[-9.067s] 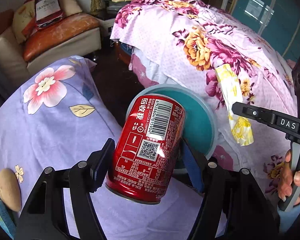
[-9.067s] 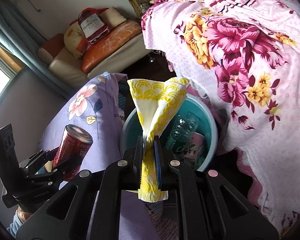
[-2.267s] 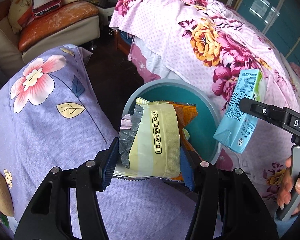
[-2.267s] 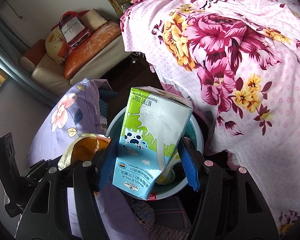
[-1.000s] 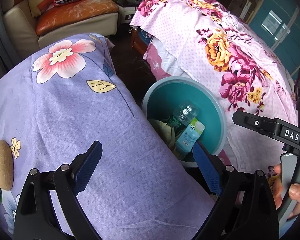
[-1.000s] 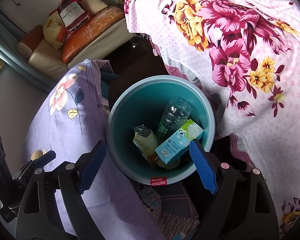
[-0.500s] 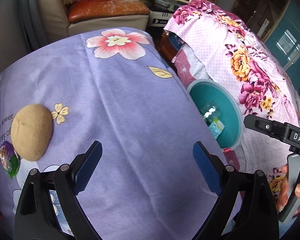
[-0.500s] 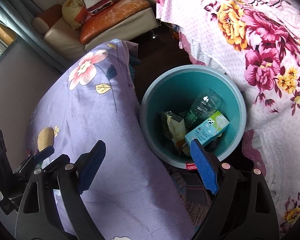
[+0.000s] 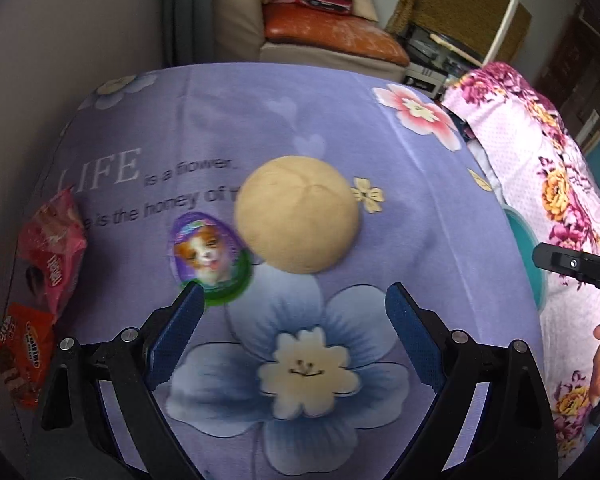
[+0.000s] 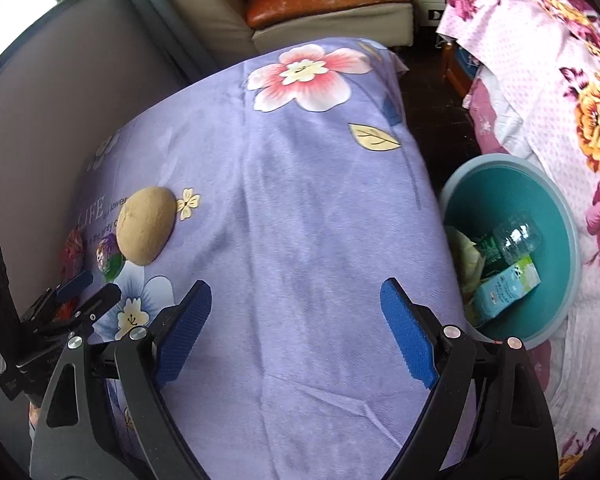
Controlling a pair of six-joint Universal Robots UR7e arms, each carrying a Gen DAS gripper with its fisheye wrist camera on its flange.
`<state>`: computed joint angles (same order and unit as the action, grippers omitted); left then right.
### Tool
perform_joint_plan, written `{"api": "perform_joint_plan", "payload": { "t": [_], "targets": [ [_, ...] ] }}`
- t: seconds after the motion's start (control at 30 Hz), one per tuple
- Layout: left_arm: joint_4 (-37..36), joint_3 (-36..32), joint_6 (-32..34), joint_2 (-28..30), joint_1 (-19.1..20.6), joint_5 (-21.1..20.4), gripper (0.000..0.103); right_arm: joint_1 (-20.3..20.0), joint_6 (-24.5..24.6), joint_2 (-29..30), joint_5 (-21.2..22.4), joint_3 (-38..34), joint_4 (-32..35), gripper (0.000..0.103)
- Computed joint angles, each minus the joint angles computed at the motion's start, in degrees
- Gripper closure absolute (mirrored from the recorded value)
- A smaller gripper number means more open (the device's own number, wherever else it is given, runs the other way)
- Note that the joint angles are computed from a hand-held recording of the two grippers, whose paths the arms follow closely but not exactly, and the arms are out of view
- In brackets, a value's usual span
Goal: Collect trash
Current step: 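Grasp the purple chocolate egg with the left tool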
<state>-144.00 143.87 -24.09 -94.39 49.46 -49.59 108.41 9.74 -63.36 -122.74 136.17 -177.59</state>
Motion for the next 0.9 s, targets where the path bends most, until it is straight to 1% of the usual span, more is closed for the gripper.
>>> {"api": "perform_joint_plan", "payload": {
  "t": [0.07, 0.13, 0.2, 0.23, 0.27, 0.33, 0.5, 0.6, 0.63, 0.67, 0.73, 0.8, 0.9],
  "targets": [
    [-0.8, -0.2, 1.7, -1.4, 2.6, 0.3, 0.011, 1.0, -0.5, 2.3, 0.1, -1.6, -0.1, 0.021],
    [-1.8, -0.8, 3.3, -1.4, 4.7, 0.3, 0.011, 2.1, -1.2, 5.2, -0.4, -3.3, -0.6, 0.021],
    [-2.9, -0.8, 4.9, -1.2, 5.6, 0.9, 0.011, 2.9, -1.2, 7.0, -0.7, -4.7, 0.0, 0.021],
    [-3.7, -0.8, 5.7, -0.8, 5.7, 1.7, 0.014, 3.2, -1.1, 7.6, -0.8, -5.4, 0.7, 0.021],
    [-4.3, -0.8, 6.4, -0.4, 5.9, 2.0, 0.020, 3.6, -0.9, 8.4, -0.9, -6.3, 1.5, 0.021],
    [-5.8, -1.3, 8.4, 0.7, 7.0, 0.9, 0.026, 4.0, -0.1, 9.6, -0.8, -7.9, 3.2, 0.021],
    [-8.5, -1.6, 10.9, 3.0, 8.7, 0.7, 0.026, 4.8, 1.1, 11.3, -1.2, -10.3, 5.9, 0.021],
    [-10.4, -1.6, 12.5, 4.1, 10.0, -0.4, 0.026, 4.9, 1.2, 12.3, -1.5, -11.1, 6.8, 0.021],
    [-11.3, -1.2, 12.8, 4.2, 9.9, 0.0, 0.033, 4.9, 1.2, 12.5, -1.5, -11.3, 7.1, 0.021],
    [-11.9, -0.7, 12.8, 4.0, 9.6, 0.9, 0.049, 5.1, 1.4, 13.0, -1.6, -11.9, 7.6, 0.021],
    [-12.0, -1.0, 13.1, 2.4, 10.3, -1.7, 0.049, 5.2, 1.3, 13.8, -1.6, -12.7, 8.0, 0.021],
    [-12.4, -0.7, 14.1, 0.6, 9.8, -1.8, 0.049, 5.3, 1.1, 14.9, -1.4, -13.8, 8.6, 0.021],
    [-11.4, -1.3, 15.0, -1.5, 10.4, -3.0, 0.049, 5.5, 0.5, 16.8, -0.8, -15.8, 9.3, 0.021]
  ]
}}
